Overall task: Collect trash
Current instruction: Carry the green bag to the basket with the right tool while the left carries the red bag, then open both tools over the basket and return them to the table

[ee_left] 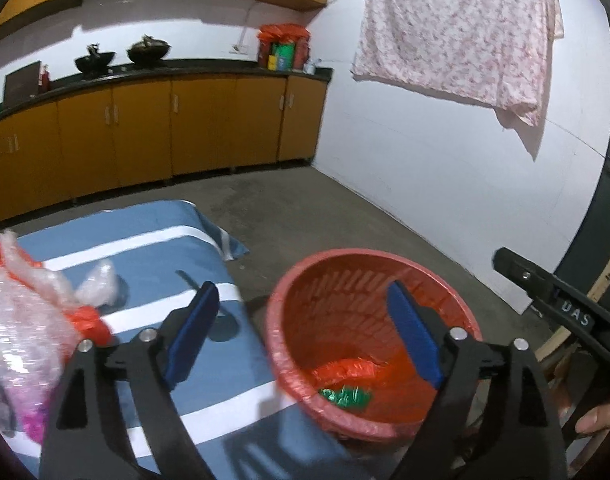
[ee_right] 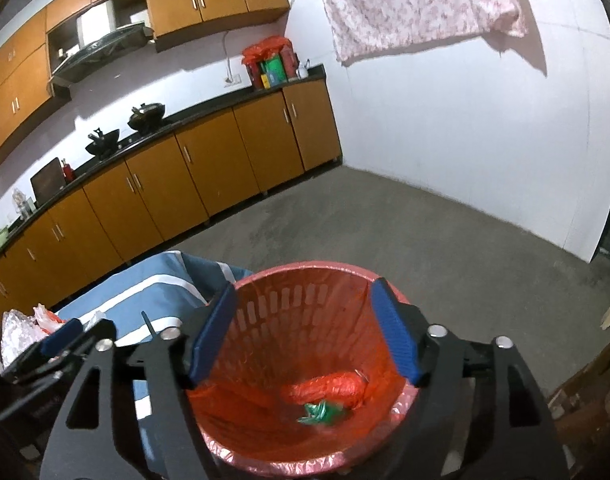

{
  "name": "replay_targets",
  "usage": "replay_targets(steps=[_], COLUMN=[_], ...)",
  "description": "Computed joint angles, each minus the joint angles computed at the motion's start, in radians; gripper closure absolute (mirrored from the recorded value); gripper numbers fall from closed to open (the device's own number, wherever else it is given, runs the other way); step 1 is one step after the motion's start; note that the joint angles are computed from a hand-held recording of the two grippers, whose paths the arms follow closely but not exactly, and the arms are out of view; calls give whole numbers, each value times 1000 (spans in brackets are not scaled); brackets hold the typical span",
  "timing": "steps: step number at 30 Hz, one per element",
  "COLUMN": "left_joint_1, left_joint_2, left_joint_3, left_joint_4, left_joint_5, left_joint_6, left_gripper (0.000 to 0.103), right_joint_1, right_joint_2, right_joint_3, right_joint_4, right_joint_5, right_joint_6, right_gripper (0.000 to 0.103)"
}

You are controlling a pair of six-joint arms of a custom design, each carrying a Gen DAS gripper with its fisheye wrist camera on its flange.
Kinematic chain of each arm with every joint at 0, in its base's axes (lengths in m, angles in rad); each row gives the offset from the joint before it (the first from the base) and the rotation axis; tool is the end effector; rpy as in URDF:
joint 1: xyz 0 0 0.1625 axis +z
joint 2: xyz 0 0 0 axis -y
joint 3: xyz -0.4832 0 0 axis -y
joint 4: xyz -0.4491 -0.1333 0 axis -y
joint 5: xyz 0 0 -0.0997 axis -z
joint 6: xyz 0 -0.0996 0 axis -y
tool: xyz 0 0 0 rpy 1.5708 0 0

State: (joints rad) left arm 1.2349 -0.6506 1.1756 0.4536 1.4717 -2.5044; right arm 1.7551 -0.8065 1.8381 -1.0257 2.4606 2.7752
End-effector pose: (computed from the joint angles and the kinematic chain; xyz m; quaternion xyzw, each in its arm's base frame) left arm -0.1106 -0.7512 0.0922 0.4339 0.8512 -0.2810 0.0906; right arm 0.1699 -0.6062 0.0259 -0.1179 -0.6985 0.6060 0.3618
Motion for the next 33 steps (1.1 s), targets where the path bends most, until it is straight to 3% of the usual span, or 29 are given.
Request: replay_targets(steps=[4,7,11,17,24,28,33], left_joint_1=[7,18,42,106,179,214,249], left_joint_2=[-75,-139,-210,-323,-385,-384,-356], left_joint_3=[69,127,181,254,250,192,102], left_joint_4=[-62,-118,-177,-281,-352,-310,-234], left_joint_5=[-21,-46,-85,-146,-230,-244,-246], left_joint_6=[10,21,37,85,127,77,20], left_gripper=[12,7,5,5,5,5,5], right_joint_1=[31,61,87,114,136,142,153], right_joint_2=[22,56,104,194,344,435,539], right_joint_3=[4,-12,-65,-213,-472,-626,-797], right_joint_4=[-107,-180,-142,123,462,609,720], right_joint_5=[23,39,20,-76,-221,-240,-202], right_joint_6=[-102,-193,-213,-100,-13,-1,-62], right_gripper=[12,7,4,5,18,22,22])
